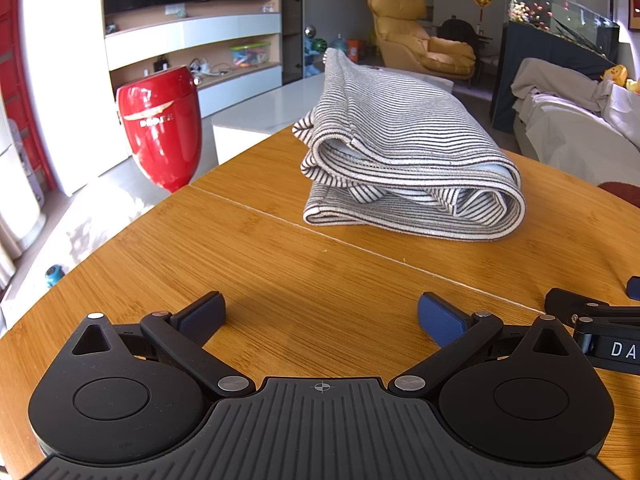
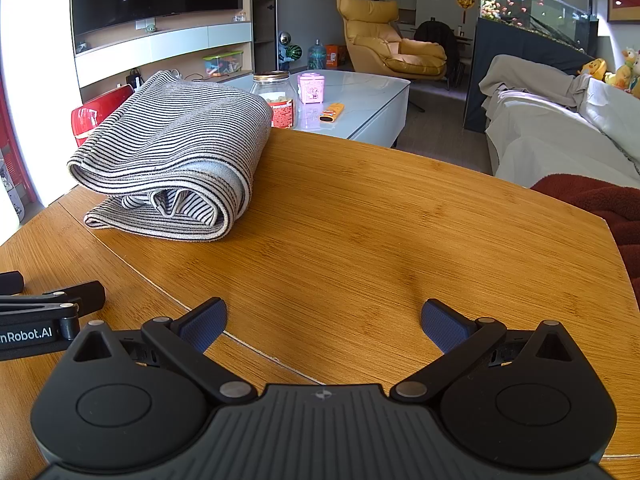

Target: Fold clothes

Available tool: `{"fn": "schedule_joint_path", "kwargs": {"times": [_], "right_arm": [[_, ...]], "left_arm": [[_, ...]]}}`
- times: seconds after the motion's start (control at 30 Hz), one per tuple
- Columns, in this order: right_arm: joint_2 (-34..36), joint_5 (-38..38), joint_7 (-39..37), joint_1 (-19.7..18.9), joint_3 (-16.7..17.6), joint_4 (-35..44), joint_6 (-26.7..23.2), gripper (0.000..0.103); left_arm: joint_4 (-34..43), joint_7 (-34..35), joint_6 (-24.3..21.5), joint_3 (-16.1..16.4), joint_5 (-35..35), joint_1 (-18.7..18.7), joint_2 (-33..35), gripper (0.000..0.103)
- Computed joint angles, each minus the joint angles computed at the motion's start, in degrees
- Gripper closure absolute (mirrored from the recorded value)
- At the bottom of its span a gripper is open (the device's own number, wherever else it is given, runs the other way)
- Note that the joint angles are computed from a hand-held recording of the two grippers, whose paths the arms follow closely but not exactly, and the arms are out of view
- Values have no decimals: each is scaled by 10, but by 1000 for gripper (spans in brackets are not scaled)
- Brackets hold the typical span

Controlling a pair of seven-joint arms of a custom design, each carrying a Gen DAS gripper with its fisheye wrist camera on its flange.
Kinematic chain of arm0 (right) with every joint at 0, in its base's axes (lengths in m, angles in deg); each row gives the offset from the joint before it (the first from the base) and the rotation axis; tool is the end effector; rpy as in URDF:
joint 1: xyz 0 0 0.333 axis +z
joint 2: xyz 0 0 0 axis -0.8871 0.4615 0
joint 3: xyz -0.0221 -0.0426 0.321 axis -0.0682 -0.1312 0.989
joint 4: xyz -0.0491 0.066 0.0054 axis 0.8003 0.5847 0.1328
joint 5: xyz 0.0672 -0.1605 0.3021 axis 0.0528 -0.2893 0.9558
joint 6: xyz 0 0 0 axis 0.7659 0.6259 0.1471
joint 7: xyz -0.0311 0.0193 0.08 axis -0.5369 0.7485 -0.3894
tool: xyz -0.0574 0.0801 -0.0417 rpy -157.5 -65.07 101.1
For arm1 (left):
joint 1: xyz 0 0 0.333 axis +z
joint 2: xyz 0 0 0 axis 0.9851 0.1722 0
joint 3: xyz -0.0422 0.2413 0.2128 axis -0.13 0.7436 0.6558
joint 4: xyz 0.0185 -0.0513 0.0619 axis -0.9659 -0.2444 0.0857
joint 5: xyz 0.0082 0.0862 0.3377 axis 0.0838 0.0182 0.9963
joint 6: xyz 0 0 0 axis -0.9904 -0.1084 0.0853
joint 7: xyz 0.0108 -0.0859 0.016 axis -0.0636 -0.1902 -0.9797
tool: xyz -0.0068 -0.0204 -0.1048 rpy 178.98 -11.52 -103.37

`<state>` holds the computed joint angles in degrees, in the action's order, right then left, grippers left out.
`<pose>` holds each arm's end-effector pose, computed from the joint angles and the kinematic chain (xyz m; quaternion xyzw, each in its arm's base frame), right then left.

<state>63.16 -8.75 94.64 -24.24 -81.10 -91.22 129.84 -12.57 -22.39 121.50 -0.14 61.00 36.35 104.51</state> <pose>0.6646 0.3514 0.2838 -0.7244 0.5440 -0.2533 0.3393 0.6018 -0.4798 0.2984 -0.7393 0.5244 -0.2430 0.3454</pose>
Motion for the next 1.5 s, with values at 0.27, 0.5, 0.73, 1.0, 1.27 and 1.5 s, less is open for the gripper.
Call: {"fn": "schedule_joint_path", "kwargs": {"times": [0.27,0.5,0.73,1.0,1.27,1.5], "right_arm": [[0,1,-1,0,0,0,0,0],[2,2,-2,-1,1,4,-2,0],[3,0,-1,-2,1,6,-3,0],[3,0,-1,-3,2,7,-2,0],[2,0,-1,-2,2,5,-2,0],[1,0,-1,-2,1,3,-1,0]], "left_arm": [[0,0,0,0,0,0,0,0],[1,0,0,1,0,0,1,0],[-5,4,14,1,4,3,-2,0],[-22,21,32,-5,-3,11,-13,0],[8,30,0,-7,-29,11,0,0],[9,22,-1,-2,-25,6,2,0]]}}
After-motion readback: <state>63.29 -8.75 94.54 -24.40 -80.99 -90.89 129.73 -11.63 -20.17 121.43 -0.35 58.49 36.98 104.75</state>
